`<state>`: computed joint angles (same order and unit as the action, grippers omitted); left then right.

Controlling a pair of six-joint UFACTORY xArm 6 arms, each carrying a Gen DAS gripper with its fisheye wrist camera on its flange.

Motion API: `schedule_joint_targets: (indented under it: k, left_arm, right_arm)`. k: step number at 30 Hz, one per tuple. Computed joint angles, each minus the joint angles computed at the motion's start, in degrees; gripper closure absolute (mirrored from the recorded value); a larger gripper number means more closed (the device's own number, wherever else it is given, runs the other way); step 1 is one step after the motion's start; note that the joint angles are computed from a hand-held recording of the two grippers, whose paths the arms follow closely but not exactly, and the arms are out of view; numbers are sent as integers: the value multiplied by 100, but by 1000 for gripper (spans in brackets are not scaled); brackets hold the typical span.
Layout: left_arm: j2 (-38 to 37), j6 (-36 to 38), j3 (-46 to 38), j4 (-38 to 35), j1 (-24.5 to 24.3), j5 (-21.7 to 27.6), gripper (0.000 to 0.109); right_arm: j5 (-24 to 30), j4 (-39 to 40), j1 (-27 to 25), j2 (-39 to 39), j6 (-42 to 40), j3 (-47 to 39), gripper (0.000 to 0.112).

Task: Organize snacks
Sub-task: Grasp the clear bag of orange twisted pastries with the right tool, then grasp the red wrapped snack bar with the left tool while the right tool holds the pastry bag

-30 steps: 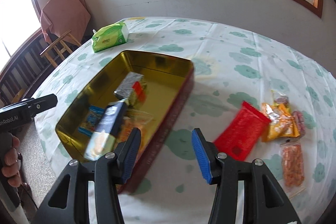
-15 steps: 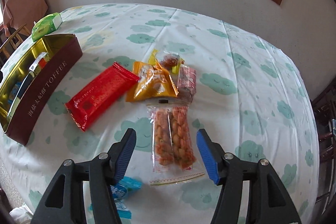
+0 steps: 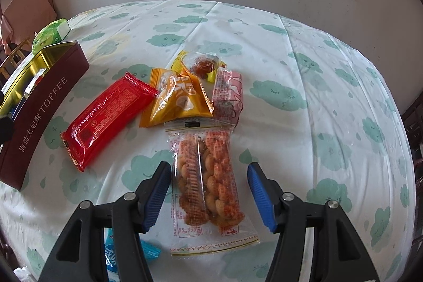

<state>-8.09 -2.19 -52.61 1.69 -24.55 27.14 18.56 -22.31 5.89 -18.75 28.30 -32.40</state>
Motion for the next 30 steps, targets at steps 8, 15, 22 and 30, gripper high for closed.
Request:
schedule_joint_targets:
  k: [8,15,22,30]
  left_arm:
    - [515,-31,-332,222,-269,29,7]
    - [912,-46,-629,231,-365,53,7]
    - [1467,93,-1160,33,-389,243,12]
    - [2073,140,-1772,-54,-386,466,29]
  right_arm:
    - [-369,279,-116,-342,-443,426,71]
    - [-626,-213,-646,-611,-11,757,72]
    - [-964,-246,-1020,-692,78,975,72]
    - [-972,-104,-998,-708,-12,987,71]
